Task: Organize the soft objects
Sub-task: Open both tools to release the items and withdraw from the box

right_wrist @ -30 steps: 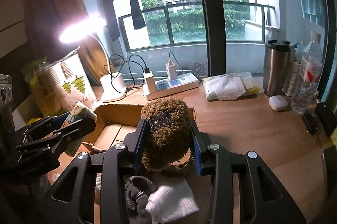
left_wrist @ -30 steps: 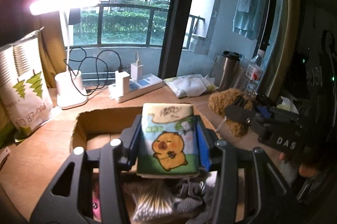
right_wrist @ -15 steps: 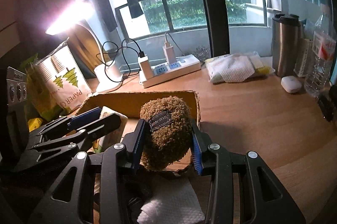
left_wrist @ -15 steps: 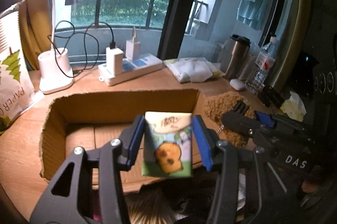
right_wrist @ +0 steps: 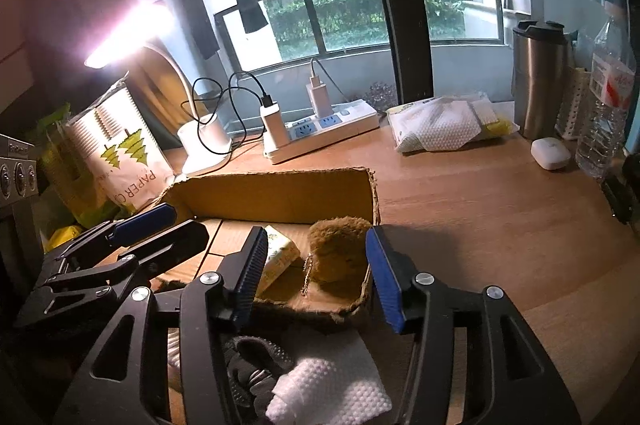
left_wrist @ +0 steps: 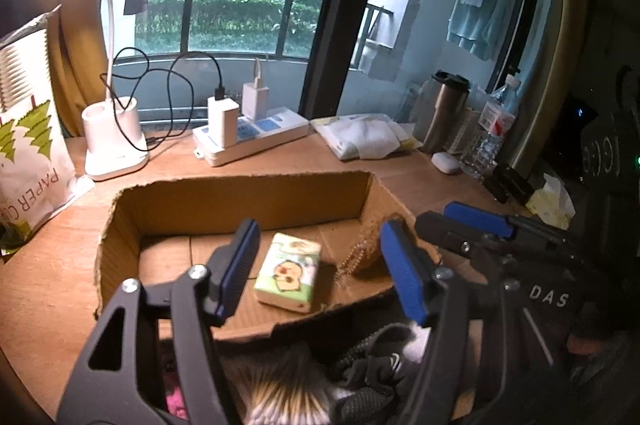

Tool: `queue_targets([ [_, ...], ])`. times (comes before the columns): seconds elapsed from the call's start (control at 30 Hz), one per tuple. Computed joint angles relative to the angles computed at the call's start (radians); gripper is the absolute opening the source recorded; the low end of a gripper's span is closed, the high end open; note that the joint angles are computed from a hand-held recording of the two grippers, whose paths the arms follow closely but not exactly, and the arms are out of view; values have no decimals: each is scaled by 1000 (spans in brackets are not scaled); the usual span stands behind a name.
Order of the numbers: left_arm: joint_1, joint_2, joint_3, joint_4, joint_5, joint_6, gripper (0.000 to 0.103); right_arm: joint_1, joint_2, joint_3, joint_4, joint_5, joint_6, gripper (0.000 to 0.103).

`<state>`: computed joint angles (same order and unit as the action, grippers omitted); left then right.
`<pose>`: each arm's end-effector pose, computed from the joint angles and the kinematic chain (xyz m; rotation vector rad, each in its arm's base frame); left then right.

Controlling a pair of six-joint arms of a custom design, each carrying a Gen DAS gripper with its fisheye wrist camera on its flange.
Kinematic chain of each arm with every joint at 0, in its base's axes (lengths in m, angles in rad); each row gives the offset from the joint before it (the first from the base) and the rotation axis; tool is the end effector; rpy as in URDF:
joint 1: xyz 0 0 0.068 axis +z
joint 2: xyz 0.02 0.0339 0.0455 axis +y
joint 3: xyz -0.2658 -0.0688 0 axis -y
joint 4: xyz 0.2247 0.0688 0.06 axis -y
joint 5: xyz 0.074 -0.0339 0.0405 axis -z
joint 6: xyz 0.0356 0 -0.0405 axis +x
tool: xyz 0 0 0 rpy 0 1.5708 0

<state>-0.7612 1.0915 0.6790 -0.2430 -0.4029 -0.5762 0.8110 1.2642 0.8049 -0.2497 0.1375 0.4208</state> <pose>0.1631 -0.1361 0.2492 -0.0169 2.1832 -0.3152 0.1762 0.1784 0.2499 -0.3775 2.2891 0.4855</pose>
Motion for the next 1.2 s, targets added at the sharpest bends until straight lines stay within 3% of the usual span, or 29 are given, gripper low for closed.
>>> queue_targets([
  [0.47, -179, -152, -14, -151, -162, -102, 66, 166, -113, 13, -132, 161, 71, 54],
  [0.73, -302, -199, -30, -252, -253, -228, 66, 272, -162, 3, -205, 254, 133, 54],
  [0.87, -380, -215, -33, -314, -301, -308, 73, 323, -186, -10, -241, 299, 175, 54],
  [1.2, -557, -201, -32, -465, -410, -524, 74, 402, -242, -63, -293, 356, 255, 54],
])
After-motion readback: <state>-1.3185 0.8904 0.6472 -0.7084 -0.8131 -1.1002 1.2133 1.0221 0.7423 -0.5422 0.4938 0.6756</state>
